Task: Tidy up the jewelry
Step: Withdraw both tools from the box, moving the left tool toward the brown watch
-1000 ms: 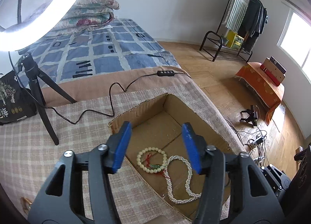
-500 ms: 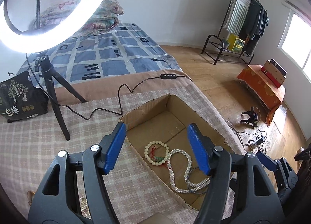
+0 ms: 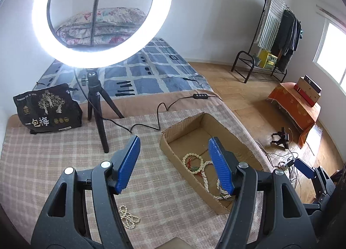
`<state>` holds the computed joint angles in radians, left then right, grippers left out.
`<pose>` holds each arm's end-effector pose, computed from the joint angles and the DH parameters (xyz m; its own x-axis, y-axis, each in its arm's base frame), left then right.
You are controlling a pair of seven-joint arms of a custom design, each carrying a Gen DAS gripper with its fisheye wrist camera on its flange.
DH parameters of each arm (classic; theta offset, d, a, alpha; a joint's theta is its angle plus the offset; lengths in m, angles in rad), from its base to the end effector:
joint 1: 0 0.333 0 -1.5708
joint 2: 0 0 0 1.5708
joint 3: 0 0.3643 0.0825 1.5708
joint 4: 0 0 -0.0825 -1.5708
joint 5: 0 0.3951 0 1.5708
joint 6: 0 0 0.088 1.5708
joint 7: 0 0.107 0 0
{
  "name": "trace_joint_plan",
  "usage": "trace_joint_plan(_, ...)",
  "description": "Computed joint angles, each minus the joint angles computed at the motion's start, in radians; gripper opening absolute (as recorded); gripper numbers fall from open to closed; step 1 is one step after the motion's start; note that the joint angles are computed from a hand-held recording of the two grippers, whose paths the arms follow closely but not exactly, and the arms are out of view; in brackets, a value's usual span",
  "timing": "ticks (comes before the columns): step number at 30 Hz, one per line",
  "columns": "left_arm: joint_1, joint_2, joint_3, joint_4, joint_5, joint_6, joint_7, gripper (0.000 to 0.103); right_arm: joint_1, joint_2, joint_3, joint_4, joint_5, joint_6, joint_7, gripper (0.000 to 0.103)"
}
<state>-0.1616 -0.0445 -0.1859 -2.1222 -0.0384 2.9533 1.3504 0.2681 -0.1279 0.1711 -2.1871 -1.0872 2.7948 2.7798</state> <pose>0.5553 -0.2005 0.5795 -0.1808 -0.9645 0.1924 -0.6689 -0.0228 -0.7430 0.4776 0.2741 0.5482 0.1045 -0.9908 0.0858 -0.5672 -0.1302 -0.8132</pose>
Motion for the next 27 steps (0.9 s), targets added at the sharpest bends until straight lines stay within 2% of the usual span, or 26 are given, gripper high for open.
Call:
trace_joint_plan(9, 0.012, -0.146, 0.050, -0.133, -0.045, 0.009, 0.061, 0.067, 0.008, -0.023, 0.023, -0.008, -0.049, -0.004, 0.032, 0.081)
trace_joint_plan(14, -0.001, -0.255, 0.113, -0.260, -0.120, 0.003, 0.135, 0.067, 0.015, -0.002, 0.019, 0.000, -0.045, 0.074, 0.023, 0.081)
trace_joint_plan(19, 0.095, -0.327, 0.096, -0.360, -0.067, -0.007, 0.108, 0.067, 0.034, 0.032, 0.022, 0.023, -0.060, 0.095, 0.020, 0.081)
trace_joint_plan(23, 0.097, -0.345, 0.153, -0.411, -0.107, -0.004, 0.110, 0.067, 0.058, 0.071, 0.010, 0.045, -0.029, 0.120, 0.011, 0.081)
trace_joint_plan(27, 0.077, -0.331, 0.216, -0.431, -0.172, -0.005, 0.149, 0.067, 0.090, 0.119, -0.009, 0.070, 0.049, 0.158, -0.057, 0.081)
